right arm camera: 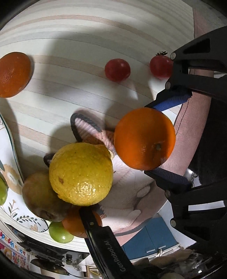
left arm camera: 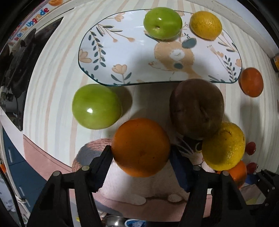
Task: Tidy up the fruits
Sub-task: 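Grasp the large orange with the left gripper while the right gripper grasps a tangerine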
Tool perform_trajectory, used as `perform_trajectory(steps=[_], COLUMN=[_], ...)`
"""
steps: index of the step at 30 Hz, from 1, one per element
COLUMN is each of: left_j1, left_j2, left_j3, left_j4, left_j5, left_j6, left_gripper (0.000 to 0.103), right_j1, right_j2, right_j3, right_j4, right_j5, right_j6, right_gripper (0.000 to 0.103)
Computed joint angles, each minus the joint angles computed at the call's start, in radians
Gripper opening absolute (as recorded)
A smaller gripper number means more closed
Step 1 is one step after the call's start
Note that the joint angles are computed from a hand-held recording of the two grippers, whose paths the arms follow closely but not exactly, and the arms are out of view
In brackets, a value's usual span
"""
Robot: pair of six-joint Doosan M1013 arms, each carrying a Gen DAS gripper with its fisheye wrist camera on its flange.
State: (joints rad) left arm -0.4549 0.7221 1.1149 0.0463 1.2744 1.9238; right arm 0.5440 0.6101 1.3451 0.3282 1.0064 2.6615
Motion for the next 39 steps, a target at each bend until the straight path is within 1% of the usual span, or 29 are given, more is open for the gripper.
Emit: perform_trajectory(steps=[2,5,8,10,11,13,14,18,21,22,26,27,30,32,35,36,39], left_j1=[-0.001,0.001,0.008,0.009,0.009,0.009,0.007,0.008,0.006,0.007,0.011,0.009,0.007,0.008,0.01,0.01,0.022], left_j2=[-0.011,-0.044,-0.087,-0.117,-0.129,-0.143,-0.156,-0.169,-0.166,-0.168,-0.168,-0.139,-0.129,-0.129,-0.127,-0.126,-0.127], left_j3=[0.022,0.074,0.138,0.189,0.211,0.242,0.264,0.291,0.29,0.292,0.293,0.25,0.231,0.23,0.222,0.206,0.188], left_j4=[0.004,0.008,-0.004,-0.003,0.001,0.003,0.009,0.003,-0.003,-0.005,-0.01,-0.006,-0.008,-0.008,-0.021,-0.025,-0.048], left_j5=[-0.024,-0.056,-0.062,-0.077,-0.084,-0.094,-0.127,-0.149,-0.15,-0.152,-0.147,-0.133,-0.127,-0.132,-0.12,-0.105,-0.09], left_j6=[-0.003,-0.002,0.009,0.013,0.014,0.002,0.001,0.001,0.001,0.004,0.015,0.017,0.025,0.032,0.02,0.015,0.021], left_gripper=[0.062,0.062,0.062,0.062,0.062,0.062,0.062,0.062,0.062,0.062,0.063,0.063,0.063,0.063,0.062,0.062,0.062], right_j1=[0.001,0.004,0.007,0.005,0.002,0.005,0.004,0.007,0.002,-0.005,-0.001,0.0,-0.001,-0.002,0.0,-0.001,-0.001], right_j2=[-0.002,0.002,0.001,-0.004,-0.004,-0.007,-0.005,-0.01,-0.004,-0.01,-0.007,-0.007,-0.01,-0.009,-0.015,-0.02,-0.032], right_j3=[0.003,-0.008,-0.008,0.008,0.01,0.013,0.011,0.01,-0.011,0.007,0.002,0.002,0.013,0.015,0.022,0.025,0.025], right_j4=[0.004,-0.002,-0.003,0.024,0.037,0.032,0.031,0.019,-0.002,-0.001,-0.008,-0.01,0.006,0.008,-0.007,-0.006,-0.013], right_j5=[0.003,0.032,0.043,0.02,0.021,0.011,0.013,0.017,0.041,0.03,0.035,0.035,0.017,0.013,0.007,0.007,0.007], right_j6=[-0.008,-0.023,-0.035,-0.044,-0.059,-0.056,-0.058,-0.045,-0.043,-0.055,-0.058,-0.063,-0.062,-0.064,-0.06,-0.06,-0.063], right_gripper=[0.066,0.066,0.066,0.066,0.067,0.067,0.067,0.067,0.067,0.067,0.067,0.067,0.067,0.067,0.066,0.066,0.065])
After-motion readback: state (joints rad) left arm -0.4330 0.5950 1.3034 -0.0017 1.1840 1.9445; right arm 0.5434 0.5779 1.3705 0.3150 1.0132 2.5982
